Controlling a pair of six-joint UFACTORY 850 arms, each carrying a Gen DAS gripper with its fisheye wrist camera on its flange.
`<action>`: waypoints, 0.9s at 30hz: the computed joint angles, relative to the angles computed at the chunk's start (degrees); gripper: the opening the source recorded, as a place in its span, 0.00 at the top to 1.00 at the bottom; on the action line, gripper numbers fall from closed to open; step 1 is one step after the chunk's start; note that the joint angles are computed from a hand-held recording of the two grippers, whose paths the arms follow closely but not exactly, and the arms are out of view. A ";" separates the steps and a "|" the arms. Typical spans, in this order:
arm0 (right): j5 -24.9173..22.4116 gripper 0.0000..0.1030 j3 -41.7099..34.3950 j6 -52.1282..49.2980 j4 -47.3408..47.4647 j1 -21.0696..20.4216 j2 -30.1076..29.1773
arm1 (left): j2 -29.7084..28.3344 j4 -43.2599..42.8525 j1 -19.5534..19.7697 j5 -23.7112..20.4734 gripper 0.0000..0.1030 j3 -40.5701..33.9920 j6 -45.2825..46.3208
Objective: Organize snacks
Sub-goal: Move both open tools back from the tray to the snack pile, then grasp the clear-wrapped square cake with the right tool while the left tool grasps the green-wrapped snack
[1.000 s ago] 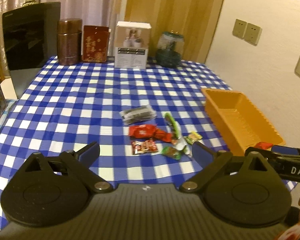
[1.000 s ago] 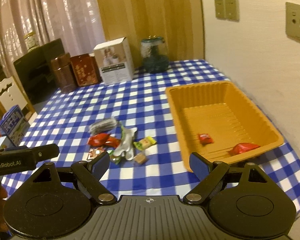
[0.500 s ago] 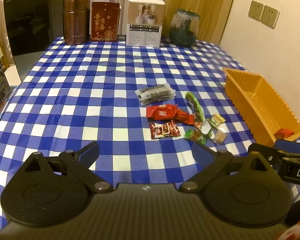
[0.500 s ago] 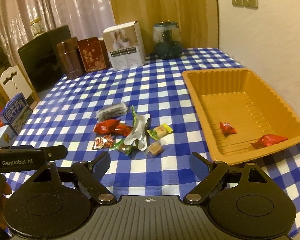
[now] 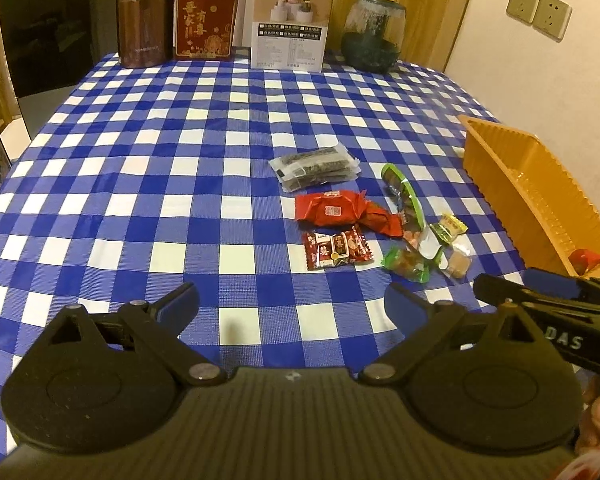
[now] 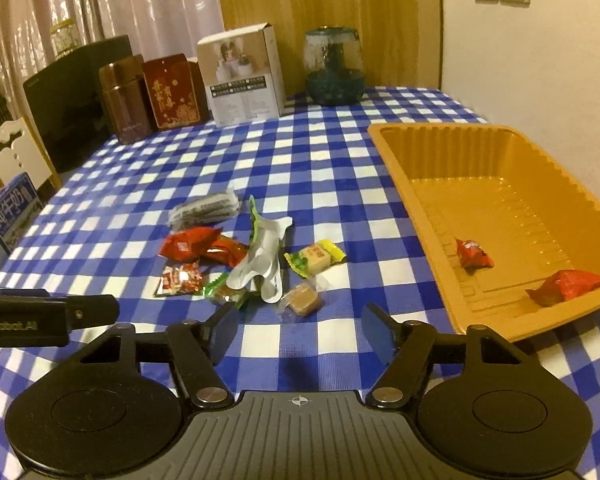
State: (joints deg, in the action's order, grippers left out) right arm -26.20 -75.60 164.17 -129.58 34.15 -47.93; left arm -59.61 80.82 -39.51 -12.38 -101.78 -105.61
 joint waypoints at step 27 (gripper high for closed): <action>2.43 0.56 -8.83 -8.58 6.51 -1.15 -6.94 | -5.80 -14.28 0.94 3.81 0.05 -7.27 16.51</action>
State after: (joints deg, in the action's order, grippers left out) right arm -23.77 -84.43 155.59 -123.08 33.00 -54.86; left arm -65.41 66.55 -38.56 -8.58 -109.05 -89.10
